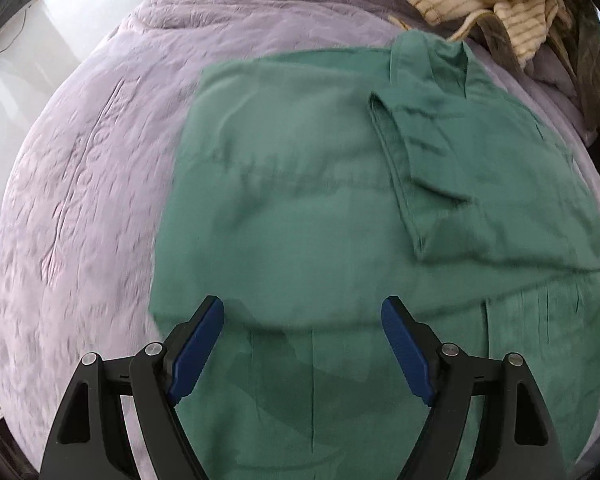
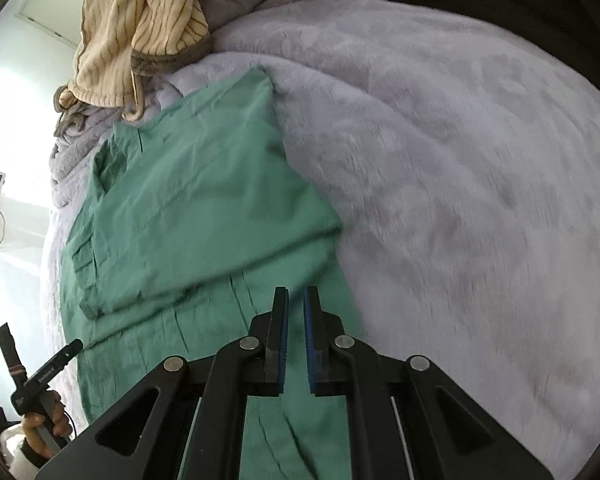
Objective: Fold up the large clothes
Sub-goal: 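Move both open grippers along the jacket to its hem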
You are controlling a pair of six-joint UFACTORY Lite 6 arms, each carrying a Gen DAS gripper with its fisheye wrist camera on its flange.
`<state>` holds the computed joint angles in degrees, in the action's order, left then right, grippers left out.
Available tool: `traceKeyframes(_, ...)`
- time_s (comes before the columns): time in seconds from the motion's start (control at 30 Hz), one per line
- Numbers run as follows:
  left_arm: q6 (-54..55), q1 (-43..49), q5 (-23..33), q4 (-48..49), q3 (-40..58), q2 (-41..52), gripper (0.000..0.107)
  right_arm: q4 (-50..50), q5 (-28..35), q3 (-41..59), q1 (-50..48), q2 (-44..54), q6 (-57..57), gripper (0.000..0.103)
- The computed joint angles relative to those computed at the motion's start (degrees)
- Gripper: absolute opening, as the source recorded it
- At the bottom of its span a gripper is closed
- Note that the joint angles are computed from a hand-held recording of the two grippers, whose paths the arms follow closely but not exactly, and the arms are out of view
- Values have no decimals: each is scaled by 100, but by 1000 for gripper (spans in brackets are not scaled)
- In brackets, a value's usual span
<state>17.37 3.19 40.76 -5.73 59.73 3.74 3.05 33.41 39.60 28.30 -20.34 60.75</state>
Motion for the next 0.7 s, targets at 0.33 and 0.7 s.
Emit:
traceKeyframes(0.33,317,340,731,41,-1185,-1409,82,-156,326,-176,1103,-349,1395,9)
traceKeyframes(0.7,-117,214,1128,327,-1794,-2340,82,1530,-1224,1082,-1269,1962,-1971,9)
